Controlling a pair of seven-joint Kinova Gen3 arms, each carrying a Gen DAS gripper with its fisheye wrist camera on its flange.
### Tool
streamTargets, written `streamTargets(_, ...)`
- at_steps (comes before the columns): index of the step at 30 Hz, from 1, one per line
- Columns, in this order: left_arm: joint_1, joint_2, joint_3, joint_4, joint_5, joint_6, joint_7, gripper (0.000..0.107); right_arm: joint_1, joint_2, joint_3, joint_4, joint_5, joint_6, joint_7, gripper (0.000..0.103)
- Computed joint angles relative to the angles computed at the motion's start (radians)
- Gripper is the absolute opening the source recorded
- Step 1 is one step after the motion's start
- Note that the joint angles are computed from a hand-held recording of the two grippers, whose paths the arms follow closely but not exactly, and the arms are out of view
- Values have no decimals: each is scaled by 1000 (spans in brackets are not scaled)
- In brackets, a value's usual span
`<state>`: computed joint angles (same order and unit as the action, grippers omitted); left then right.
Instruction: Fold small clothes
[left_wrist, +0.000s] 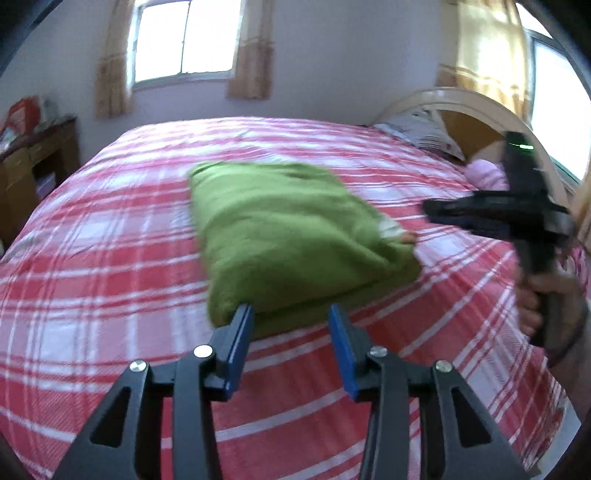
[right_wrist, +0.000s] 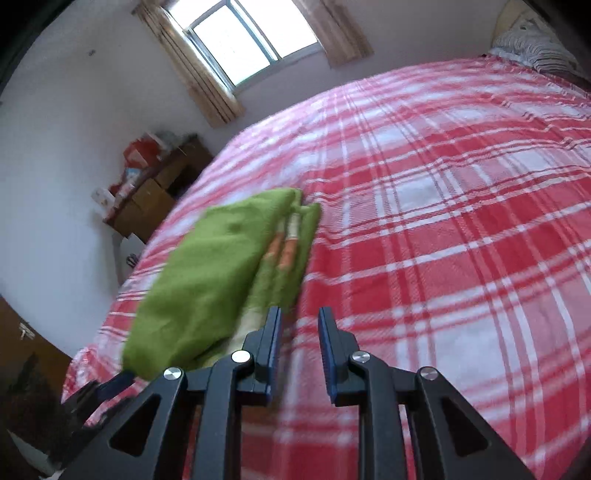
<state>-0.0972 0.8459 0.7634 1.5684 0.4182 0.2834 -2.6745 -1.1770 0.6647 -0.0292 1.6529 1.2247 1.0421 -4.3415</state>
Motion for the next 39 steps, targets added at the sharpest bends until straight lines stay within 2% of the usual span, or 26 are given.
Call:
streamTargets(1, 18, -7, -21, -5, 2, -5, 15, 45, -8, 2, 9, -16, 9, -3, 16, 53)
streamTargets(3, 32, -19, -26, 5, 1, -23, 26, 45, -4, 0, 17, -45, 13, -25, 88, 69)
streamTargets(5, 13, -29, 0, 39, -10, -51, 21, 45, 53, 15, -48, -96, 55, -22, 170, 69)
streamTargets(8, -49, -16, 93, 100, -56, -119, -25, 59, 165, 61, -187, -167, 131, -11, 292, 69)
streamTargets(10, -105, 15, 164, 121, -90, -142, -57, 62, 243, 90, -280, -211, 135, -18, 373, 69)
streamTargets(12, -152, 41, 212, 121, -126, -125, -43, 62, 316, 131, -352, -258, 115, -31, 454, 69)
streamTargets(14, -183, 60, 239, 116, -134, -136, -18, 62, 329, 165, -349, -312, 40, -31, 536, 69)
streamTargets(15, -188, 66, 242, 101, -131, -134, 6, 62, 314, 173, -320, -333, 0, -37, 576, 64)
streamTargets(16, -188, 72, 238, 79, -124, -124, 34, 62, 283, 178, -274, -353, -37, -42, 614, 48)
streamTargets(17, -179, 75, 227, 51, -113, -115, 65, 63, 259, 178, -228, -359, -71, -63, 635, 40)
streamTargets(19, -123, 64, 166, -16, -72, -124, 137, 66, 214, 158, -135, -331, -119, -135, 628, 14)
streamTargets(22, 7, 39, 27, -114, -70, -93, 257, 66, 117, 146, 4, -329, -200, -156, 647, 11)
streamTargets(25, 137, 24, -112, -189, -144, -28, 379, 66, 17, 133, 122, -318, -275, -132, 630, 11)
streamTargets(28, 256, -1, -251, -181, -231, -52, 486, 66, -13, 120, 144, -260, -293, -143, 537, 11)
streamTargets(31, 346, -17, -373, -161, -195, -88, 518, 71, -36, 132, 180, -227, -270, -196, 446, 11)
streamTargets(33, 376, -28, -422, -168, -183, -81, 536, 74, -22, 133, 163, -237, -261, -185, 449, 11)
streamTargets(35, 390, -41, -449, -176, -217, -64, 561, 75, 9, 120, 112, -232, -224, -179, 436, 14)
streamTargets(37, 342, -51, -402, -173, -232, -47, 554, 75, -6, 106, 112, -228, -225, -146, 429, 21)
streamTargets(39, 295, -47, -354, -181, -229, -51, 544, 75, -86, 103, 187, -241, -271, -65, 461, 24)
